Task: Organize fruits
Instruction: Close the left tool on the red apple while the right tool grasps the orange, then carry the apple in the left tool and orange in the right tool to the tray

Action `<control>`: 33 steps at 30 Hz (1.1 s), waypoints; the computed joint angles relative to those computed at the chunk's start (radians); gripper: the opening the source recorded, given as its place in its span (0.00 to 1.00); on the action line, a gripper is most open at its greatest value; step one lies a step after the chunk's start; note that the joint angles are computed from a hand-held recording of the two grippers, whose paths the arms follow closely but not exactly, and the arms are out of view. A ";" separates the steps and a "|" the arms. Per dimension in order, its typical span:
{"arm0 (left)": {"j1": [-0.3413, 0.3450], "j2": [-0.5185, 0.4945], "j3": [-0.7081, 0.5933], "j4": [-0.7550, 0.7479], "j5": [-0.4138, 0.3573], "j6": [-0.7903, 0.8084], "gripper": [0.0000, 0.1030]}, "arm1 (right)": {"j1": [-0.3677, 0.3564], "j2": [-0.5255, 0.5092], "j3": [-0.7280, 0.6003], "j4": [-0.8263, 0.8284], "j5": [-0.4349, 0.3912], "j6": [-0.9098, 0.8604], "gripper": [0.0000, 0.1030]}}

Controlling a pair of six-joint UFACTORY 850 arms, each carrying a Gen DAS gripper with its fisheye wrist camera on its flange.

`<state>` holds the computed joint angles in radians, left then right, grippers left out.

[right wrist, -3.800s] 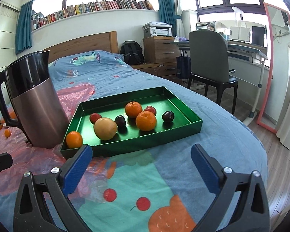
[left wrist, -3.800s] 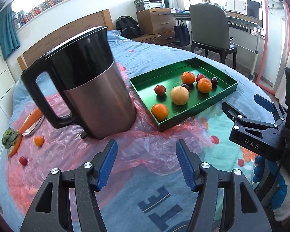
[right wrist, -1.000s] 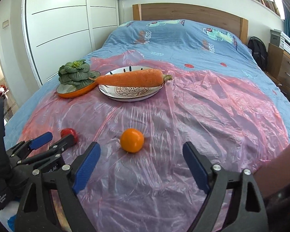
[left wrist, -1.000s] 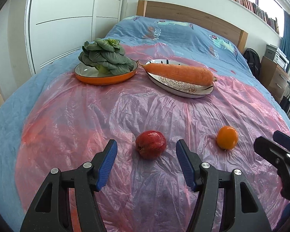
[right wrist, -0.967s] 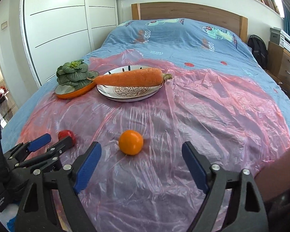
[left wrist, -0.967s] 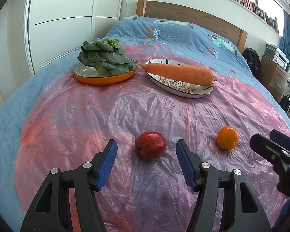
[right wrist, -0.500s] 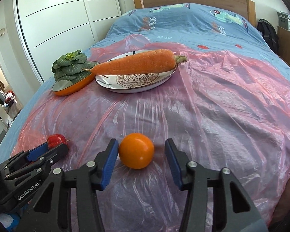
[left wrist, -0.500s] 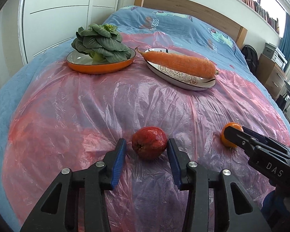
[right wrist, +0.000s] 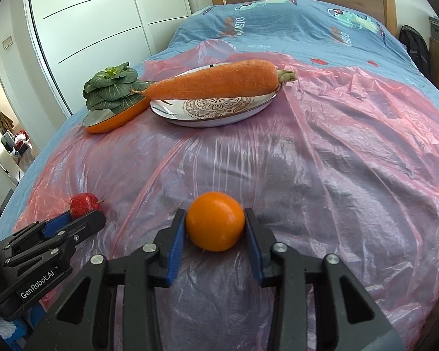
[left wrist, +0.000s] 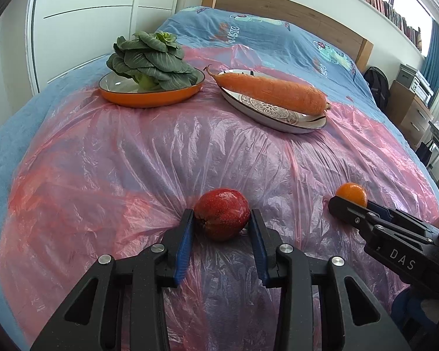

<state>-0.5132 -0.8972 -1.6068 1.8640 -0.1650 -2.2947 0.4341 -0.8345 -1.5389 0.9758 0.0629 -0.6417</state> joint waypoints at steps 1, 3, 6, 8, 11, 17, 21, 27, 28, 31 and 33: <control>0.000 0.000 0.001 0.001 -0.001 -0.001 0.31 | 0.001 0.000 0.001 0.003 0.001 -0.005 0.36; 0.001 0.001 0.002 0.015 0.001 -0.017 0.31 | 0.003 -0.003 -0.001 0.052 0.002 -0.062 0.36; 0.000 0.002 0.004 0.014 -0.001 -0.016 0.31 | 0.004 -0.004 -0.002 0.062 0.004 -0.076 0.36; 0.000 0.002 0.003 0.007 -0.002 -0.006 0.31 | 0.004 -0.004 -0.002 0.078 0.004 -0.093 0.36; 0.000 0.002 0.003 0.015 0.000 -0.017 0.31 | 0.005 -0.005 -0.005 0.184 0.004 -0.204 0.36; 0.001 0.010 0.009 0.056 0.002 -0.059 0.31 | 0.011 0.008 -0.003 0.530 0.008 -0.561 0.35; 0.000 0.019 0.019 0.080 0.000 -0.085 0.31 | 0.021 0.031 0.013 0.710 0.018 -0.752 0.35; -0.012 0.048 0.048 0.136 -0.025 -0.129 0.31 | 0.041 0.100 0.075 0.705 0.035 -0.756 0.35; -0.015 0.056 0.055 0.153 -0.031 -0.144 0.31 | 0.047 0.116 0.091 0.690 0.041 -0.744 0.35; -0.029 0.087 0.087 0.205 -0.059 -0.186 0.31 | 0.061 0.166 0.145 0.680 0.052 -0.737 0.35; -0.042 0.109 0.107 0.216 -0.083 -0.185 0.31 | 0.073 0.208 0.194 0.662 0.062 -0.718 0.35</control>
